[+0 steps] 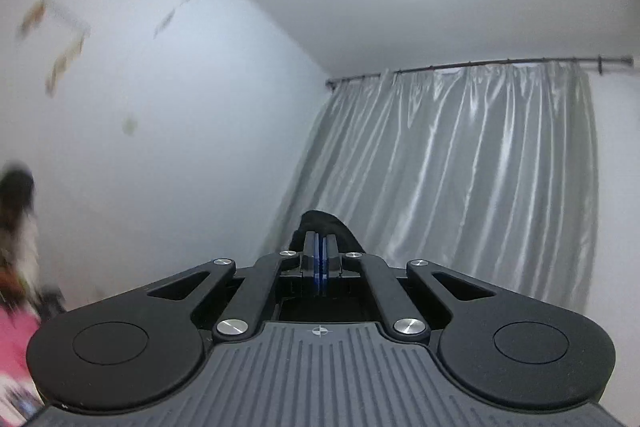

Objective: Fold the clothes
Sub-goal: 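Raise the black sweatshirt high with both grippers, spreading it between them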

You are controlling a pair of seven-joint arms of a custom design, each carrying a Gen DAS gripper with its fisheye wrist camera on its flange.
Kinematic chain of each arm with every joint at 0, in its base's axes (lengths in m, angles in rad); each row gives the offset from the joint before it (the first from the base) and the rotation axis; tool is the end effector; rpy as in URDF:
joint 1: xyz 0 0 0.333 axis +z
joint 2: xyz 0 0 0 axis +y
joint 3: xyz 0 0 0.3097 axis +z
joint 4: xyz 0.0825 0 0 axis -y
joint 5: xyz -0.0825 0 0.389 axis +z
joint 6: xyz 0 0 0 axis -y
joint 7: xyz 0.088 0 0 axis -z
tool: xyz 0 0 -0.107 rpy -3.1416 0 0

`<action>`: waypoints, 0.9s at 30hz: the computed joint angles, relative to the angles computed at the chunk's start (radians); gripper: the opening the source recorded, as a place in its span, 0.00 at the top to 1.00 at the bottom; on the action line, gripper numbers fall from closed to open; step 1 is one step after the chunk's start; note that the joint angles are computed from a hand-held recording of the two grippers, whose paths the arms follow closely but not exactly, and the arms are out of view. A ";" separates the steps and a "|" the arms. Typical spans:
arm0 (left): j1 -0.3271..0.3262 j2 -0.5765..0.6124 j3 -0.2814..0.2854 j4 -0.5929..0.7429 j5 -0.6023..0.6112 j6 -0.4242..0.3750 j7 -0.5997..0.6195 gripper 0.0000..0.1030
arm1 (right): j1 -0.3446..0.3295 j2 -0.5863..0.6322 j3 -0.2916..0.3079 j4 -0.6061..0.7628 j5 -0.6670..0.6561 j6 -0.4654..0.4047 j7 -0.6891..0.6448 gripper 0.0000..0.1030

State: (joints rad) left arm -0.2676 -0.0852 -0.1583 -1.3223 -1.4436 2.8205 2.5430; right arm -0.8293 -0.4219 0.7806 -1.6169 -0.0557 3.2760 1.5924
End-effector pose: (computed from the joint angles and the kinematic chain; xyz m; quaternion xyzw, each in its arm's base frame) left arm 0.4882 -0.1754 0.9023 -0.3338 0.5047 -0.7759 0.1786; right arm 0.4191 0.1461 0.9281 -0.4662 0.3141 -0.6701 0.4847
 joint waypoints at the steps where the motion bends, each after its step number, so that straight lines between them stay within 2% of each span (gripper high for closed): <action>1: -0.005 -0.001 -0.011 0.008 0.025 0.024 0.005 1.00 | 0.017 0.008 -0.012 0.020 -0.011 -0.001 -0.016 0.98; 5: -0.037 -0.019 -0.038 0.002 0.175 0.145 -0.062 1.00 | 0.160 0.054 -0.096 0.075 -0.046 -0.032 -0.082 0.98; 9: -0.060 -0.044 -0.014 -0.039 0.269 0.156 -0.195 1.00 | 0.294 0.100 -0.172 0.110 -0.083 -0.052 -0.107 0.98; 10: -0.061 -0.040 -0.012 -0.045 0.308 0.157 -0.249 1.00 | 0.343 0.112 -0.200 0.114 -0.088 -0.060 -0.118 0.98; 12: -0.061 -0.035 -0.004 -0.058 0.383 0.146 -0.331 1.00 | 0.489 0.139 -0.292 0.120 -0.083 -0.091 -0.166 0.98; 14: -0.072 -0.051 0.029 -0.078 0.345 0.109 -0.307 1.00 | 0.608 0.155 -0.371 0.117 -0.075 -0.107 -0.213 0.98; 17: -0.075 -0.057 0.055 -0.113 0.295 0.095 -0.269 1.00 | 0.774 0.165 -0.490 0.081 -0.049 -0.108 -0.288 0.98; 20: -0.058 -0.058 0.068 -0.148 0.305 0.063 -0.282 1.00 | 0.858 0.157 -0.550 -0.007 -0.026 -0.070 -0.338 0.98; 22: -0.037 -0.030 0.068 -0.146 0.335 0.033 -0.328 1.00 | 0.888 0.170 -0.568 -0.043 0.001 -0.086 -0.356 0.98; 25: 0.012 0.036 0.054 -0.136 0.418 0.000 -0.433 1.00 | 0.824 0.227 -0.513 -0.032 -0.044 -0.177 -0.271 0.98; 27: 0.049 0.123 0.039 -0.082 0.503 -0.023 -0.515 1.00 | 0.833 0.291 -0.515 -0.001 -0.085 -0.231 -0.236 0.98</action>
